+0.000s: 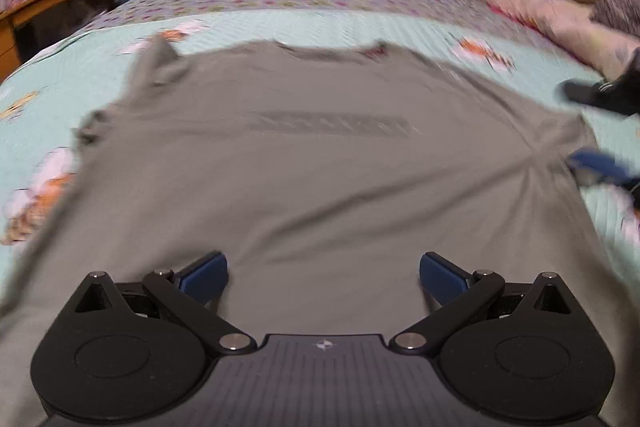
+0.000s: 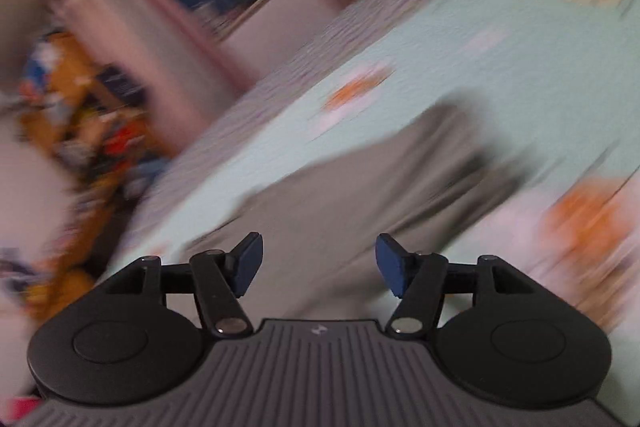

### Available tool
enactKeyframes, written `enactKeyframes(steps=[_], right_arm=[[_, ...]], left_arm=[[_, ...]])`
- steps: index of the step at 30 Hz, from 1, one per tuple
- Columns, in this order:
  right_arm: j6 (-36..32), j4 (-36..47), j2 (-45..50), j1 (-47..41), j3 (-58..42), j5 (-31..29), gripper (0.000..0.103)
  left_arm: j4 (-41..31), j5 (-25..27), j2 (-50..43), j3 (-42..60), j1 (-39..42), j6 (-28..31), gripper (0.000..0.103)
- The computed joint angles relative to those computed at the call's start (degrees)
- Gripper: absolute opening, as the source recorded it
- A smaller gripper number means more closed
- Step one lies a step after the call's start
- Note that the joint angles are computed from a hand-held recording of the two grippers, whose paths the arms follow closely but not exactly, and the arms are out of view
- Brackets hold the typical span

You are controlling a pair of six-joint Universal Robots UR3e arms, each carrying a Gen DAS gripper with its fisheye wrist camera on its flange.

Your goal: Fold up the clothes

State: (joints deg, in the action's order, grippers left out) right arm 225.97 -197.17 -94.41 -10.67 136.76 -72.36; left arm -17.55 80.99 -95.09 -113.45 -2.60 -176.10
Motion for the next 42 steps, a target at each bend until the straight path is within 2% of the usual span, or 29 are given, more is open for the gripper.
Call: enactKeyframes(steps=[3, 6, 8, 9, 12, 14, 15, 17, 19, 21, 23, 24, 28, 30, 34, 36, 37, 38, 42], right_arm=[[13.8, -4.4, 12.6, 9.7, -10.4, 0.1, 0.064], [22.6, -4.6, 24.2, 15.4, -23.5, 0.3, 0.066], [23.7, -4.6, 32.2, 17.9, -33.2, -1.1, 0.066], [24.3, -6.4, 36.8, 18.3, -37.8, -1.5, 0.066], [23.8, -12.5, 51.0, 17.8, -51.5, -0.8, 0.068], [20.4, -20.7, 57.9, 16.9, -55.4, 0.3, 0.062], [19.7, -25.9, 59.4, 16.3, -54.8, 2.0, 0.063], [20.4, -27.8, 60.2, 15.0, -56.3, 6.5, 0.072], [17.9, -24.2, 60.0, 15.2, -58.8, 8.2, 0.071], [15.3, -20.6, 59.0, 15.8, -60.0, 8.8, 0.072], [14.4, -19.1, 58.1, 14.9, -60.0, 10.1, 0.072], [14.8, -18.5, 58.2, 15.0, -61.0, 10.2, 0.072], [17.4, -16.0, 61.8, 14.9, -68.5, 10.6, 0.072], [17.5, -17.0, 61.2, 13.7, -66.8, 11.9, 0.072], [16.4, -18.1, 60.2, 12.1, -63.8, 13.5, 0.072], [16.9, -23.7, 59.2, 9.8, -57.9, 16.0, 0.072], [17.3, -24.8, 59.1, 9.4, -56.8, 16.6, 0.072], [17.6, -25.7, 59.3, 9.0, -56.4, 17.0, 0.072], [18.5, -28.7, 59.6, 7.9, -54.4, 18.4, 0.072]], left_arm=[[-9.8, -8.0, 4.4, 3.8, 12.9, -1.1, 0.102], [-23.0, -19.1, -1.5, 16.3, 26.0, -5.2, 0.102], [-27.7, -25.6, -8.0, 23.5, 31.2, -8.5, 0.102], [-28.7, -26.5, -11.0, 26.5, 32.3, -9.6, 0.102], [-31.6, -25.1, -18.8, 35.1, 32.0, -10.5, 0.102], [-32.5, -26.3, -22.4, 38.0, 31.8, -10.5, 0.102], [-31.8, -26.8, -23.4, 38.5, 31.7, -10.5, 0.102], [-29.3, -27.3, -24.6, 38.5, 31.3, -10.9, 0.102], [-29.6, -30.1, -25.7, 39.6, 31.6, -11.4, 0.102], [-30.3, -35.1, -26.3, 39.4, 32.8, -11.8, 0.102], [-29.8, -40.5, -27.1, 38.4, 33.9, -12.5, 0.102], [-28.9, -41.4, -27.7, 38.1, 34.0, -13.4, 0.102], [-25.5, -42.5, -29.6, 37.8, 33.3, -16.2, 0.102], [-26.3, -43.3, -30.5, 39.0, 32.5, -16.0, 0.102], [-22.7, -41.9, -33.9, 42.2, 30.1, -21.1, 0.101], [-19.4, -41.4, -34.8, 42.0, 29.7, -23.9, 0.077], [-20.2, -41.2, -35.6, 43.1, 29.5, -24.3, 0.040], [-21.8, -41.4, -36.8, 44.7, 29.4, -24.6, 0.014], [-24.9, -37.2, -40.2, 51.8, 27.9, -25.1, 0.008]])
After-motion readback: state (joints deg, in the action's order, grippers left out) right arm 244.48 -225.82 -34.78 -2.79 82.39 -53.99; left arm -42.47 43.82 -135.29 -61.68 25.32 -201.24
